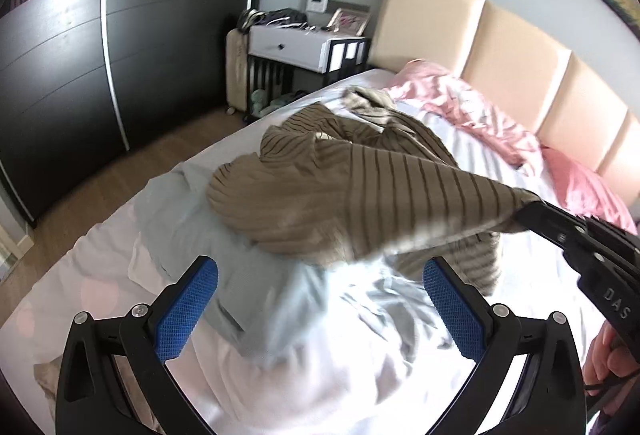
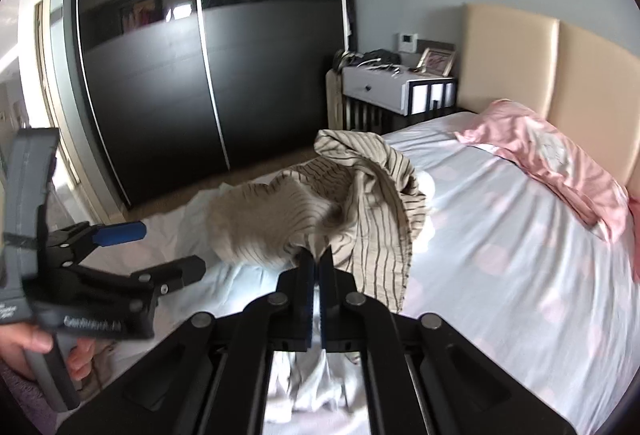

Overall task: Fold clothes
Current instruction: 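Lift the striped shirt with the right gripper and spread it flat on the bed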

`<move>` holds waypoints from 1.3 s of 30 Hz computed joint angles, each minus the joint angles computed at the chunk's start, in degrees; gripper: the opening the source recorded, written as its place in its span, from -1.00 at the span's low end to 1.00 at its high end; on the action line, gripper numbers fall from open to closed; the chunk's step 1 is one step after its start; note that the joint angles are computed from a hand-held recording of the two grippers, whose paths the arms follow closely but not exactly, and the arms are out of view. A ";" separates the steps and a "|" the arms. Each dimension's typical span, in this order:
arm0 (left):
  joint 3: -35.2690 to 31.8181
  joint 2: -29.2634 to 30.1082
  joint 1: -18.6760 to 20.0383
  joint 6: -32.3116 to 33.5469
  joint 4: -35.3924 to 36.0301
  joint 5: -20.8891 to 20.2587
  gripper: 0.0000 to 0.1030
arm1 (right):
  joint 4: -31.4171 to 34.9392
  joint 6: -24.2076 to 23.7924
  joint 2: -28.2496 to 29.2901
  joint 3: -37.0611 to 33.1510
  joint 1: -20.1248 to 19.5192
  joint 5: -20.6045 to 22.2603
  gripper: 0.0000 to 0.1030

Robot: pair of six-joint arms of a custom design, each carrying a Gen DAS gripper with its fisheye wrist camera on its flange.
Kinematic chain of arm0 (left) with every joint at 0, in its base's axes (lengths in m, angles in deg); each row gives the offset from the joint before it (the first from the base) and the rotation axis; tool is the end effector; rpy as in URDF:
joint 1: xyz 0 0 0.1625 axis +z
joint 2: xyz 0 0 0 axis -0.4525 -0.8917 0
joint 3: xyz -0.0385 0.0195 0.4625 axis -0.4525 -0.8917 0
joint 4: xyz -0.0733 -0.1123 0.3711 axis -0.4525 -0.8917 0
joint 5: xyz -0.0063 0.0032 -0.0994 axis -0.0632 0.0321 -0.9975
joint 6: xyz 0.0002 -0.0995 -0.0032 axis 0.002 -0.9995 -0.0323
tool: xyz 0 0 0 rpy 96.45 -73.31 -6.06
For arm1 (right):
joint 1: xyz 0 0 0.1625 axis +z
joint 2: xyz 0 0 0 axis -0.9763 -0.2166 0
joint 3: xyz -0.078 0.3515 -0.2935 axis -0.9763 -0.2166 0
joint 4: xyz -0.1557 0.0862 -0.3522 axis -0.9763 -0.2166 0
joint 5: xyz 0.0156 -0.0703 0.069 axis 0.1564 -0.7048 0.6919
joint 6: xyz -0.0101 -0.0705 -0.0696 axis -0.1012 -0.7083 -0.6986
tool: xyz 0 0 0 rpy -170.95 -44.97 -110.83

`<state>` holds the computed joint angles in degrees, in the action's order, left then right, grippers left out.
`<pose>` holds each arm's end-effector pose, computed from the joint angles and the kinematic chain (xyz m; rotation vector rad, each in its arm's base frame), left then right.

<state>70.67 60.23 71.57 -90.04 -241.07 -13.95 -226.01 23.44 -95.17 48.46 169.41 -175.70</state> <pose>-0.4307 -0.7187 0.0820 0.4445 2.3797 -0.9866 0.1401 -0.7321 0.4026 0.8596 -2.3563 0.9893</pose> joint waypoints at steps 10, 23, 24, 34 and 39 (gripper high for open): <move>4.63 -2.64 -8.92 0.30 2.75 -3.35 1.00 | -7.54 4.50 -21.75 16.59 -2.17 -3.83 -0.97; -4.51 6.00 -18.54 4.33 10.60 -15.04 1.00 | -5.49 9.10 -49.50 26.15 -23.84 -6.61 -0.97; -5.77 7.24 -19.00 4.44 11.62 -16.46 1.00 | -4.19 9.60 -50.76 26.39 -26.90 -5.61 -0.97; -14.21 15.75 -20.81 3.90 20.35 -24.04 1.00 | 18.79 13.39 -56.69 25.87 -47.85 10.98 -0.87; -19.31 20.11 -20.89 4.35 25.39 -25.18 1.00 | 21.83 11.49 -54.34 24.27 -46.35 12.49 0.23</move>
